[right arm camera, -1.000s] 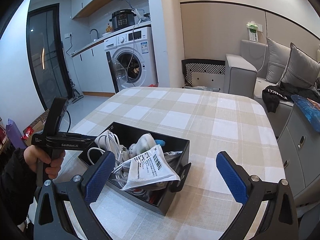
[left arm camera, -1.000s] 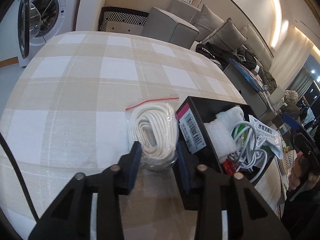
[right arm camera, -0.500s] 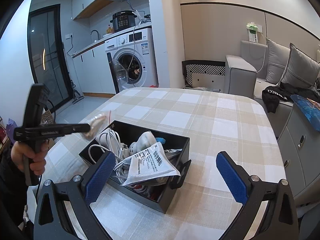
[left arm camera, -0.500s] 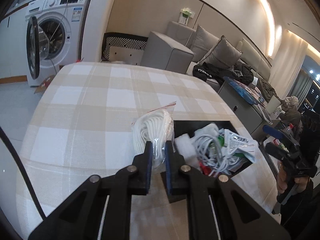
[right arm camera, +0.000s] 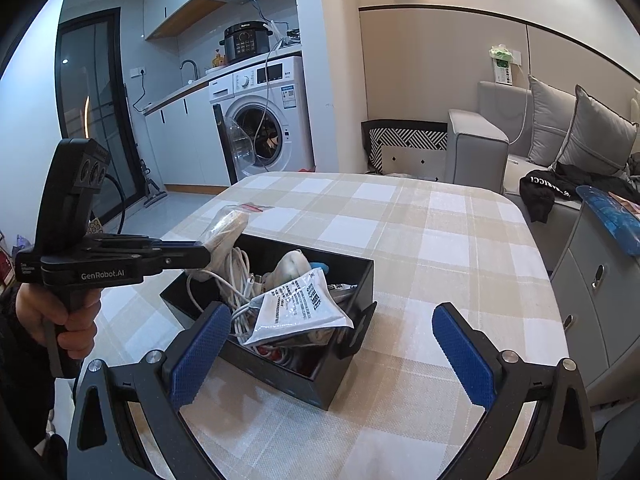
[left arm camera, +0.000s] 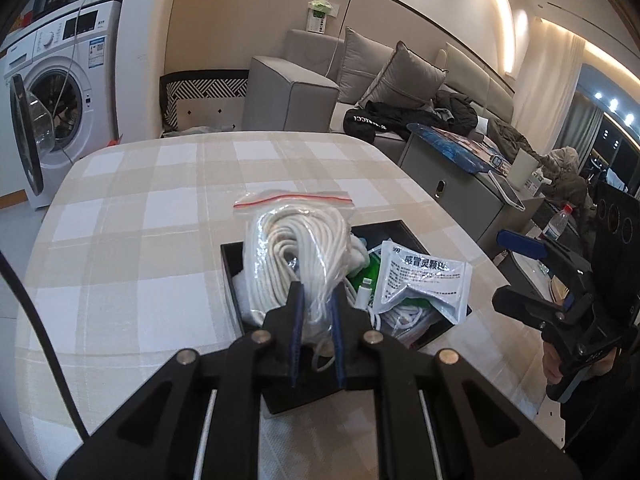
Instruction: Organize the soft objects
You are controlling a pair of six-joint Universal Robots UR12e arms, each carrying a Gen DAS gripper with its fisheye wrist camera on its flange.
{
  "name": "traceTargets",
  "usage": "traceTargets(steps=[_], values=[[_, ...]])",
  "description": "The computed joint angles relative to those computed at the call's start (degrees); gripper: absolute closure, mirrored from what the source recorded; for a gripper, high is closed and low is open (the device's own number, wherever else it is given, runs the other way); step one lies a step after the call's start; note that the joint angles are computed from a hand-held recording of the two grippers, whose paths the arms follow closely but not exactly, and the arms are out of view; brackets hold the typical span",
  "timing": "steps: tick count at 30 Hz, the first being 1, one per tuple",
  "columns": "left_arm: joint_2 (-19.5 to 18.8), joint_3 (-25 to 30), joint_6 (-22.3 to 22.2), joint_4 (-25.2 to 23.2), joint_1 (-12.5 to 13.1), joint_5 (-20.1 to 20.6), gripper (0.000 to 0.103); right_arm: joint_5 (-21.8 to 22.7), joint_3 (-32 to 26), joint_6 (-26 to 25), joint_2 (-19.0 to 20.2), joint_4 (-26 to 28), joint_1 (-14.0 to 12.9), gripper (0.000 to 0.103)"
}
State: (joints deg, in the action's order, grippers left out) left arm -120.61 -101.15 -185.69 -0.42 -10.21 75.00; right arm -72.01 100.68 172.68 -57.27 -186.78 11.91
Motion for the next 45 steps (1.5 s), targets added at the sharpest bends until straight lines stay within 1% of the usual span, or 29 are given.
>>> traceTargets(steps=[1,2,3,4,6,7,8,9,12,15,17,19,20,21,22,23,24,25,29,31,35,37,39,42,45], values=[[0.3,-0.1,0.6,-0.4,-0.3,0.7,0.086,0.0,0.1,0.1,0.0,-0.1,-0.1,0.001],[0.5,-0.3,0.8,-0.4,-0.4,0.9,0.084,0.1,0.1,0.2,0.0,-0.2,-0.1,0.001],[0.7,-0.5,1.1,-0.4,-0.4,0.7,0.079,0.1,0.2,0.3,-0.1,-0.3,-0.2,0.001],[0.9,-0.7,1.6,-0.5,-0.4,0.6,0.076,0.1,0.2,0.4,0.0,-0.4,-0.2,0.001],[1.4,-1.3,2.1,-0.7,-0.5,0.6,0.072,0.0,0.3,0.5,0.0,-0.3,-0.2,0.001],[1.6,-1.5,2.1,-0.9,-0.6,0.6,0.064,0.0,0.3,0.4,0.0,-0.3,-0.2,0.001],[1.9,-1.8,2.0,-1.0,-0.6,1.0,0.058,0.1,0.4,0.4,0.0,-0.3,-0.2,0.001],[2.0,-2.2,1.8,-0.5,-0.6,1.4,0.055,0.1,0.3,0.3,0.0,-0.3,-0.2,0.001],[2.6,-3.1,2.0,0.3,-0.7,1.5,0.054,-0.1,0.4,0.2,0.1,-0.2,-0.1,0.001],[3.0,-3.7,2.5,1.4,-1.1,2.8,0.054,0.0,0.4,0.4,0.3,0.1,0.0,0.001],[3.3,-4.3,2.1,2.7,-1.1,3.3,0.053,0.1,0.4,0.6,0.4,-0.2,-0.1,0.001],[3.5,-4.8,1.7,3.5,-1.4,5.5,0.049,0.3,0.5,0.7,0.5,-0.4,-0.1,0.000],[3.6,-5.0,1.5,4.3,-1.8,7.4,0.048,0.4,0.5,0.8,0.6,-0.6,0.0,0.000],[3.5,-5.3,1.4,5.0,-2.0,8.8,0.043,0.4,0.5,0.8,0.7,-0.9,0.0,0.000],[3.5,-5.5,1.2,5.7,-2.3,10.3,0.031,0.4,0.6,0.8,0.8,-1.2,0.1,0.000],[3.4,-5.7,0.9,6.4,-2.6,11.7,0.023,0.5,0.6,1.0,1.0,-1.7,0.2,0.000],[3.2,-6.0,0.3,8.0,-3.0,13.6,0.012,0.6,0.6,1.1,1.1,-1.9,0.2,0.000],[3.0,-6.4,-0.2,9.6,-3.2,14.9,0.008,0.8,0.7,1.1,1.3,-2.4,0.3,0.000],[2.4,-7.1,-2.1,12.5,-3.9,17.9,0.006,1.6,1.3,0.3,1.8,-4.2,0.7,0.000],[2.1,-7.3,-2.6,13.3,-4.2,19.0,0.006,1.5,1.5,-0.4,1.8,-5.0,1.0,0.000],[1.0,-7.3,-3.0,15.6,-5.2,22.7,0.006,1.5,2.1,-0.6,1.9,-7.4,1.4,0.000],[0.5,-7.3,-3.6,16.9,-5.4,23.5,0.000,1.4,2.4,-0.6,2.1,-9.2,1.6,0.000],[-0.1,-7.3,-3.8,18.7,-5.6,24.3,0.000,1.6,2.7,-0.5,2.2,-10.4,1.6,0.000],[-0.7,-7.1,-3.6,20.0,-6.0,25.6,0.000,1.5,2.9,-0.4,2.4,-12.4,1.7,0.000],[-1.2,-7.0,-3.9,21.0,-6.1,25.9,0.000,1.4,3.0,-0.4,2.7,-13.7,1.8,0.000]])
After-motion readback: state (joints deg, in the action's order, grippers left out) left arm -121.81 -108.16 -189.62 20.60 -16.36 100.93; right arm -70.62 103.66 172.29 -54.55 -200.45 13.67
